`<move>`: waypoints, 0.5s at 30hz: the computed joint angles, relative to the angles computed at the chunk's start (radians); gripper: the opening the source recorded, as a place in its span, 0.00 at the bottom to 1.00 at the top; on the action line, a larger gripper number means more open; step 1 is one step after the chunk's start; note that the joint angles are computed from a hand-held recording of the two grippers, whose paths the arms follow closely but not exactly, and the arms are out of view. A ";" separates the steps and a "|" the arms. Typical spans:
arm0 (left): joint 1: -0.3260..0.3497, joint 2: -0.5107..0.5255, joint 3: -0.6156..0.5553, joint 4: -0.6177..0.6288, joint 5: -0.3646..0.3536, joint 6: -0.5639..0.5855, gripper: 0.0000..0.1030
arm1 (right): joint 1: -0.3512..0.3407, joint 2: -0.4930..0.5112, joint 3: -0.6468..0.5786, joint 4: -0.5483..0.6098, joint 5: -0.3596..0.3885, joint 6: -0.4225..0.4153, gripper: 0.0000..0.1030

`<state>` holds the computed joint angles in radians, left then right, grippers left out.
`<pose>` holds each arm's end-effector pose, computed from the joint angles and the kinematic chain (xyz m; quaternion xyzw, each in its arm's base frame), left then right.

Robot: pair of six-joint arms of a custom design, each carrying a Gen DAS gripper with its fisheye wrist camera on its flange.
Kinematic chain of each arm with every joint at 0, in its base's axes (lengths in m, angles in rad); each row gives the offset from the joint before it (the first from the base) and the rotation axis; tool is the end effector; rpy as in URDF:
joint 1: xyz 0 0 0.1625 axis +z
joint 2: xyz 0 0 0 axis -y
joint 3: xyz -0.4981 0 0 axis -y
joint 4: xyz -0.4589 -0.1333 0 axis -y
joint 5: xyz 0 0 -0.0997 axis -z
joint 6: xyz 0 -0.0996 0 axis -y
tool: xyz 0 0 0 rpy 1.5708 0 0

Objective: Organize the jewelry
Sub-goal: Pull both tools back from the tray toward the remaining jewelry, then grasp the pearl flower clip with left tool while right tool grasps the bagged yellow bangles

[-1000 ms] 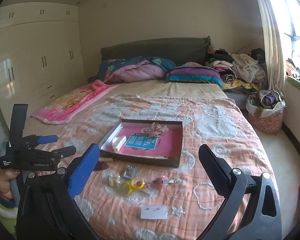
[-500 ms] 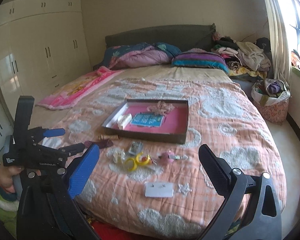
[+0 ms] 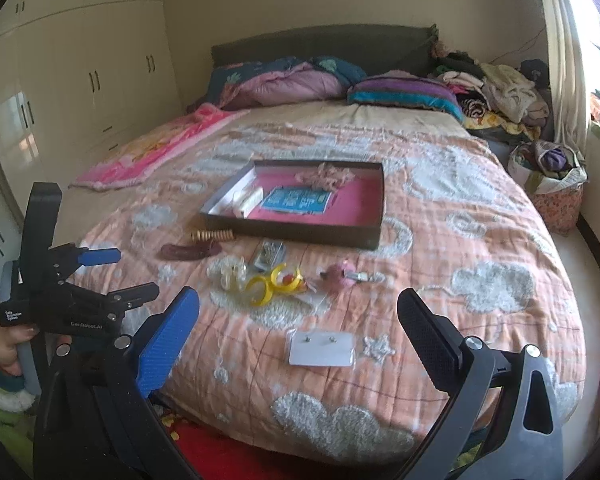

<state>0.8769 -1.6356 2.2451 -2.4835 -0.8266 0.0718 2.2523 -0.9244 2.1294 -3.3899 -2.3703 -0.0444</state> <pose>-0.1405 -0.4828 0.3567 0.2931 0.8747 -0.2439 0.2991 0.4170 -0.4158 0.1323 0.2018 -0.8626 0.3806 0.2651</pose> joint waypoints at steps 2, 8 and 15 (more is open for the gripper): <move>0.014 0.001 0.007 0.004 -0.012 0.004 0.91 | -0.013 0.008 -0.005 0.021 0.022 0.015 0.96; 0.055 0.029 0.009 -0.010 -0.036 0.022 0.91 | -0.052 0.041 -0.028 0.059 0.067 0.018 0.96; 0.095 0.063 -0.002 -0.037 -0.085 0.041 0.88 | -0.109 0.052 -0.043 0.096 0.155 0.050 0.96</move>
<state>0.9715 -1.5727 2.2427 -2.5204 -0.9113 0.1126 2.1437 -0.8728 2.0868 -3.2940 -2.2152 0.0056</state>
